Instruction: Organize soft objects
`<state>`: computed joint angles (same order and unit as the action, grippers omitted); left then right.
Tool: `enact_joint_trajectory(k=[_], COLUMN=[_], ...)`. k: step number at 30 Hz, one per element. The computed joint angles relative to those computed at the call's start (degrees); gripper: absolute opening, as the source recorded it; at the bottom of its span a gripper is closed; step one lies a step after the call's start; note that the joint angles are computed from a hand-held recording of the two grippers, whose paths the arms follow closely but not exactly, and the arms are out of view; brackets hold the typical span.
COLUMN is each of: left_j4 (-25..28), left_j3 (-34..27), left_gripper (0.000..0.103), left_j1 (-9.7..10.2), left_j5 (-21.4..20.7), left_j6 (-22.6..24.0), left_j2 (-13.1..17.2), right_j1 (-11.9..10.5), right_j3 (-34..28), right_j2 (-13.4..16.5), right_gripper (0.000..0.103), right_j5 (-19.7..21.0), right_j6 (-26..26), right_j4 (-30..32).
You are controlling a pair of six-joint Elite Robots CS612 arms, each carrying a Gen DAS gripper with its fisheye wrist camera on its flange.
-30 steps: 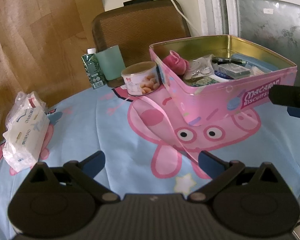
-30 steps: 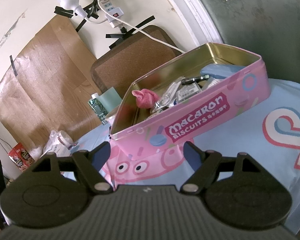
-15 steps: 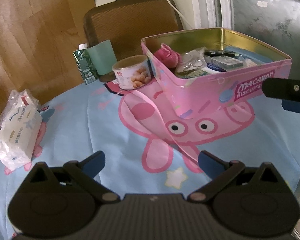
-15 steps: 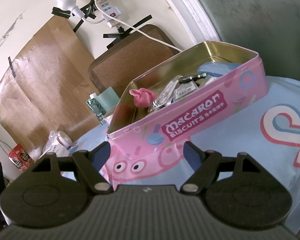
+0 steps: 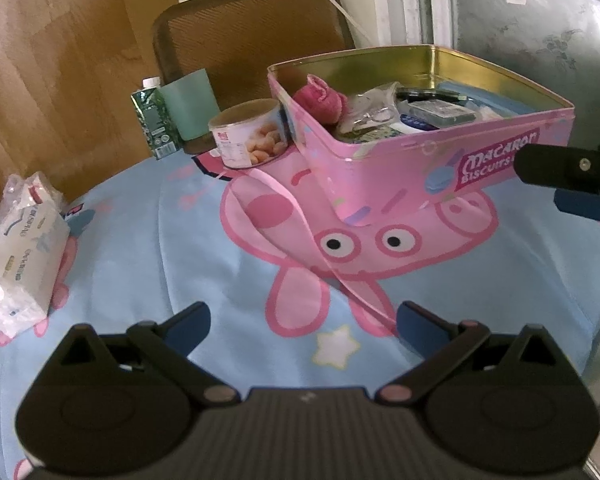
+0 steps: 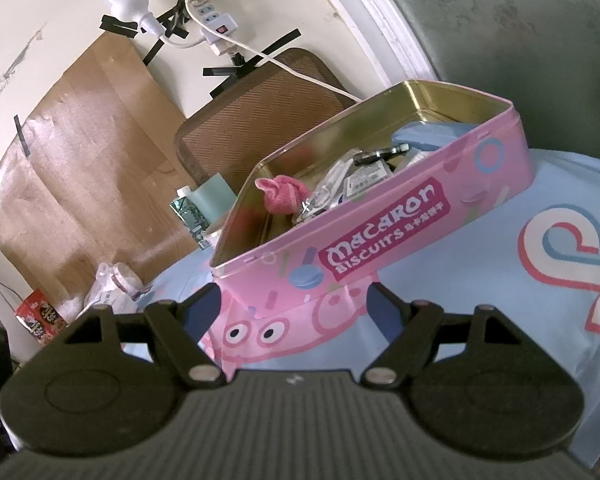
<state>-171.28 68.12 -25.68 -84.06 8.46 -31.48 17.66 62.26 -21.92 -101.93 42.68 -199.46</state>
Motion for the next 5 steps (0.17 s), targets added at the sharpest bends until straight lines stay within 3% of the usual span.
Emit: enact_joint_trajectory(k=[5], left_j4=[-1.14], left_j3=[0.33], left_gripper=[0.103], left_j1=[0.21], left_j5=[-1.82], left_j6=[0.14], left_j2=[-0.10], right_j1=[-0.01], right_j3=[0.03], right_j2=[0.04], right_gripper=[0.082], right_j5=[0.01], right_j6=[-0.08], right_j4=[0.00])
